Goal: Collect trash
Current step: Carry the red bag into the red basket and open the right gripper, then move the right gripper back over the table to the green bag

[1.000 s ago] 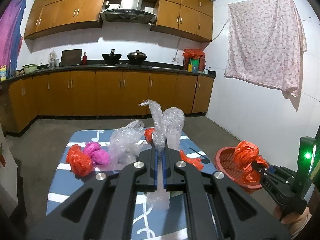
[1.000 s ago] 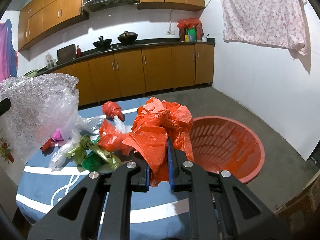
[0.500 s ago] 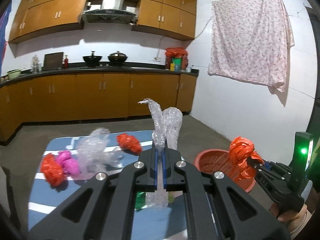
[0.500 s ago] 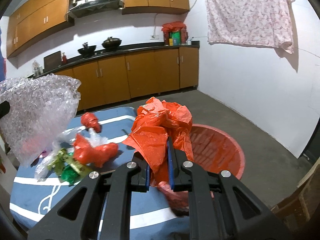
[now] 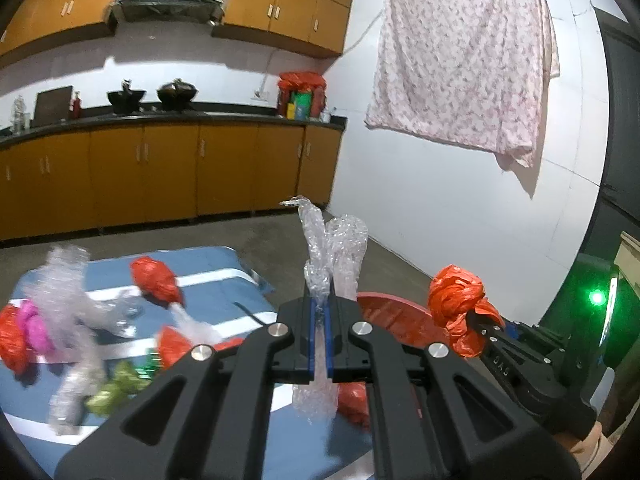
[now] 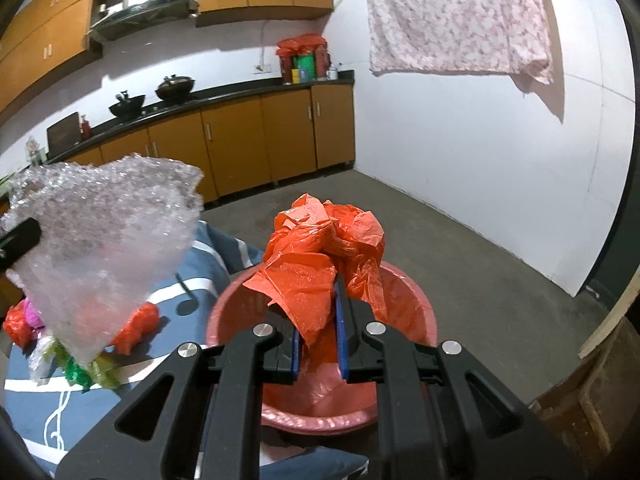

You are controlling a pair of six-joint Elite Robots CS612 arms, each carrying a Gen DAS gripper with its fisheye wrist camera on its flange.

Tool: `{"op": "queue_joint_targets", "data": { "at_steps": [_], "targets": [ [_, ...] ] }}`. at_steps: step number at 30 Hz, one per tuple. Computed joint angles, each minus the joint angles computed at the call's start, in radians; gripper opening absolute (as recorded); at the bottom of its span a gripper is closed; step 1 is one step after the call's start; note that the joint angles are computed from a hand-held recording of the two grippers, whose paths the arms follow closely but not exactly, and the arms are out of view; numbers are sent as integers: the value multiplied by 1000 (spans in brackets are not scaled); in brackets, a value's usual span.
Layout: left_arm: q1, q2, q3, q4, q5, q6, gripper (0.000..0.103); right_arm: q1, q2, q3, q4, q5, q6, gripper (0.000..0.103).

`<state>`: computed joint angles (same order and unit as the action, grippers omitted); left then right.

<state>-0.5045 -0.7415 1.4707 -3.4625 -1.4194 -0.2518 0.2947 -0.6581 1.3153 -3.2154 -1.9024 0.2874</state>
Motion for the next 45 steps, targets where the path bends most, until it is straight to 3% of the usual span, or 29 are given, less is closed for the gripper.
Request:
{"op": "queue_joint_targets", "data": {
  "at_steps": [13, 14, 15, 16, 17, 19, 20, 28, 31, 38, 45],
  "targets": [
    [-2, 107, -161, 124, -94, -12, 6, -15, 33, -58, 28, 4, 22, 14],
    [1, 112, -166, 133, -98, -19, 11, -19, 36, -62, 28, 10, 24, 14],
    [4, 116, -172, 150, -103, -32, 17, -20, 37, -63, 29, 17, 30, 21],
    [4, 117, -173, 158, -98, -41, 37, -22, 38, -63, 31, 22, 34, 32],
    [5, 118, -170, 158, -89, -51, 49, -23, 37, -59, 27, 25, 38, 39],
    [8, 114, -156, 149, -69, -56, 54, -24, 35, -49, 8, 15, 45, 61],
    [10, 111, -150, 149, -62, -54, 56, -23, 33, -40, -1, 9, 47, 64],
    [9, 54, -41, 74, 85, -20, 81, -16, 23, -10, -17, -25, 42, 88],
    [6, 29, 9, 47, 149, -1, 85, -6, 20, -6, -27, -43, 53, 93],
    [15, -29, 132, 1, 286, -1, 91, 29, 29, -28, -35, -58, -16, 94],
    [50, -73, 245, 19, 447, -59, 93, 57, 50, -67, -6, 35, -41, 94]
  ]
}}
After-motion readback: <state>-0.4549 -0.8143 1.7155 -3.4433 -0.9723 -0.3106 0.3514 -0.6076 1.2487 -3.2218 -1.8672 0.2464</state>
